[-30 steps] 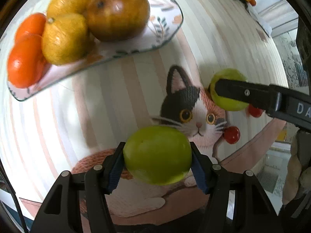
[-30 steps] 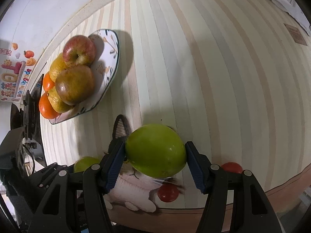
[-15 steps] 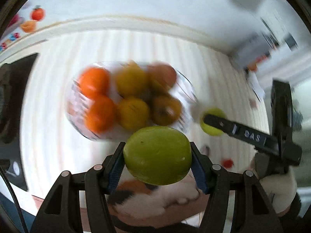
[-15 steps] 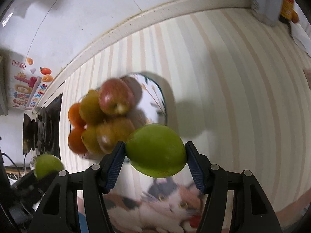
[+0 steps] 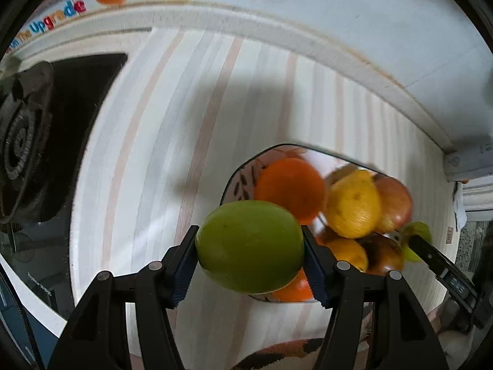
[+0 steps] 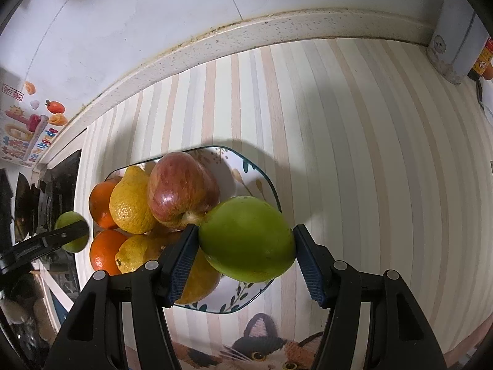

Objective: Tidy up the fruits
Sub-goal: 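Carry both limes onto the floral plate and open both grippers, then lift both grippers away from the plate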

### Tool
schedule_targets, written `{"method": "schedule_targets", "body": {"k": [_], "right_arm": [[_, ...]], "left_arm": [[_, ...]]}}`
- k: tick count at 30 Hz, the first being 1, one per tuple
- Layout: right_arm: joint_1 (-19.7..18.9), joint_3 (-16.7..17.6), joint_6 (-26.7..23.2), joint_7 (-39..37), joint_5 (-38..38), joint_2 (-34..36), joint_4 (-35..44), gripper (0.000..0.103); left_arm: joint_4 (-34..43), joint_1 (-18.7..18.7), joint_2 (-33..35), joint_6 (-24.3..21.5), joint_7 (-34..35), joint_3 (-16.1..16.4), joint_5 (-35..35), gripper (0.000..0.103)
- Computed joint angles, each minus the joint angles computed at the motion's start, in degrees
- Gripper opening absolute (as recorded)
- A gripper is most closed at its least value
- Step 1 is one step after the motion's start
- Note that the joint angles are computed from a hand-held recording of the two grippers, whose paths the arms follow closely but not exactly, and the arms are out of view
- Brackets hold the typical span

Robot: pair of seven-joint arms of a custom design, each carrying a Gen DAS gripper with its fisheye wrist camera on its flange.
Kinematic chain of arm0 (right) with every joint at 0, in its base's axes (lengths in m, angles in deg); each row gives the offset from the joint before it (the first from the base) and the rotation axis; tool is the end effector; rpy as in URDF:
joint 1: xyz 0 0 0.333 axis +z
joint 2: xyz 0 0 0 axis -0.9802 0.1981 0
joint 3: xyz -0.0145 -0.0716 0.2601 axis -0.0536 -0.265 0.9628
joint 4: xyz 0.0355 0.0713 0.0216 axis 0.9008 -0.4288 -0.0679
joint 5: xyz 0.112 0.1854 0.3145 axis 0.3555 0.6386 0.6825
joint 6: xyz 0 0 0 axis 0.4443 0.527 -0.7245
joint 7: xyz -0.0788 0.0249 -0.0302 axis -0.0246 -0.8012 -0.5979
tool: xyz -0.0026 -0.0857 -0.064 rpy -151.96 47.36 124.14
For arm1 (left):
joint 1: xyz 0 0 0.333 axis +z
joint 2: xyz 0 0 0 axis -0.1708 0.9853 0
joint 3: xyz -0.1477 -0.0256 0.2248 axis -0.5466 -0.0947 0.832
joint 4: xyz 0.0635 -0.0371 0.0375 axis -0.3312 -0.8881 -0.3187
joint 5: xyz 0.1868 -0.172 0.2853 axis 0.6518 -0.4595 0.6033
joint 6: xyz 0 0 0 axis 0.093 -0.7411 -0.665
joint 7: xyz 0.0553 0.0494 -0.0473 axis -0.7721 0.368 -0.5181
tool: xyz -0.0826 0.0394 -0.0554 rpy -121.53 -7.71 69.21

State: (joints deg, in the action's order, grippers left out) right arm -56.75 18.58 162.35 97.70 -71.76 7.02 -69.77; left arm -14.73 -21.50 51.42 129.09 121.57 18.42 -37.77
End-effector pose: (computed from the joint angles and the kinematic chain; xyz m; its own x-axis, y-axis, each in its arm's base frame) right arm 0.4625 0.2246 0.4017 -0.4146 -0.8697 -0.2678 -0.8753 0.4616 -0.1442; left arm 0.5675 -0.2925 0.4186 -0.1572 -0.9675 0.1979 -0.9860 0.1426 -0.0858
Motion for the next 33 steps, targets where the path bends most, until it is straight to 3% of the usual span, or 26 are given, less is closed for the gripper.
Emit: {"method": "schedule_targets", "body": {"k": [10, 12, 15, 16, 19, 22, 33], "right_arm": [[0.1, -0.4, 2.3, -2.4, 5.2, 1.3, -0.7, 0.066], [0.0, -0.3, 3.0, -2.3, 5.5, 1.1, -0.8, 0.077], [-0.2, -0.1, 2.5, -0.6, 3.4, 0.0, -1.0, 0.085], [-0.2, -0.1, 1.8, -0.5, 3.2, -0.1, -0.7, 0.087], [-0.2, 0.3, -0.9, 1.2, 0.5, -0.9, 0.3, 0.093], [0.1, 1.3, -5.4, 3.5, -3.6, -1.6, 1.9, 0.094], [4.4, 4.1, -15.1, 9.6, -10.2, -8.5, 2.0, 0.094]], "left_arm": [[1.3, 0.4, 2.5, -1.7, -0.8, -0.4, -1.9, 0.06], [1.8, 0.3, 2.8, -2.7, -1.6, -0.1, -1.0, 0.061], [2.0, -0.2, 2.6, -2.2, -2.2, 0.2, 1.3, 0.079], [1.7, -0.2, 2.3, -2.0, -2.3, 0.2, 1.7, 0.086], [0.8, -0.3, 0.9, -1.7, -2.7, 0.3, 2.7, 0.087], [-1.4, -0.6, -1.8, -0.4, -3.0, 0.5, 4.0, 0.095], [-16.1, -4.4, -17.2, 5.5, -4.0, 0.7, 8.5, 0.095]]}}
